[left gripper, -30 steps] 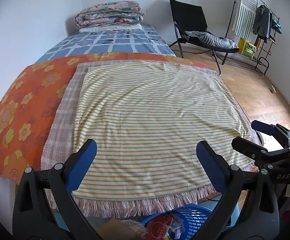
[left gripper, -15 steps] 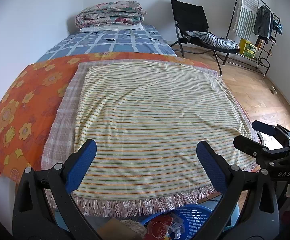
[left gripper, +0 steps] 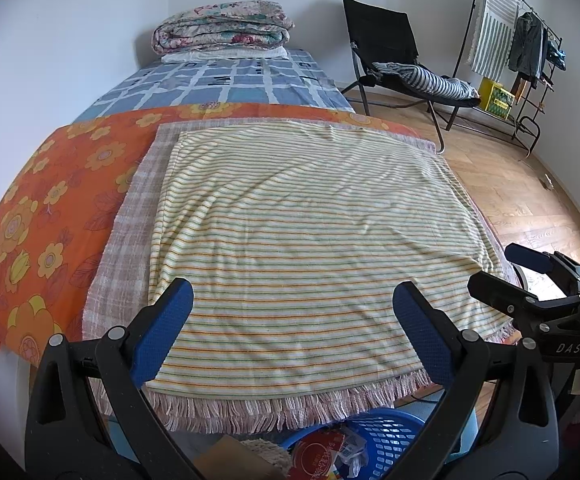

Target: Collect trash

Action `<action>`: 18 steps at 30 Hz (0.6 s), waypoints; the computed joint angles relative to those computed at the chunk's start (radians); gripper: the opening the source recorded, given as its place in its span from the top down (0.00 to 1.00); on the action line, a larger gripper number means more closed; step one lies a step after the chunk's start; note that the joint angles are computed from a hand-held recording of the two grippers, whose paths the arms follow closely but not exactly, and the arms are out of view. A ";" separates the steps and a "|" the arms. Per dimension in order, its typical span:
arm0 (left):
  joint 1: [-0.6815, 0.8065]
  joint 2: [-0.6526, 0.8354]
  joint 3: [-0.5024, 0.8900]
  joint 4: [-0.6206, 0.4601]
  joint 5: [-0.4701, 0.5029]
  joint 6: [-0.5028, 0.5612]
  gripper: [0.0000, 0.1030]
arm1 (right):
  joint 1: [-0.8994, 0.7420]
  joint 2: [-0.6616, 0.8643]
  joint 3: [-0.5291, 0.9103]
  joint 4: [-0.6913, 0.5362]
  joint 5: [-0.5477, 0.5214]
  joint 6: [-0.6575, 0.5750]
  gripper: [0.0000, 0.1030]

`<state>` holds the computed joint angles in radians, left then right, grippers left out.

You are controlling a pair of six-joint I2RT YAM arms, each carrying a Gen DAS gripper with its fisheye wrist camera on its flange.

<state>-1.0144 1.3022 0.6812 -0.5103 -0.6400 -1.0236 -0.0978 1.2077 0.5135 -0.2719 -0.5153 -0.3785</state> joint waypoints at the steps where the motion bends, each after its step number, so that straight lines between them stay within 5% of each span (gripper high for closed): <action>1: 0.000 0.000 0.000 -0.001 0.000 0.000 0.01 | 0.000 0.000 0.000 0.000 0.000 0.000 0.00; 18: -0.009 0.008 -0.017 -0.004 0.003 -0.027 0.01 | 0.017 -0.003 -0.008 0.004 0.013 0.005 0.00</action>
<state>-1.0230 1.3097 0.6646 -0.5143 -0.6372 -1.0510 -0.0810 1.2050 0.5052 -0.2674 -0.5024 -0.3736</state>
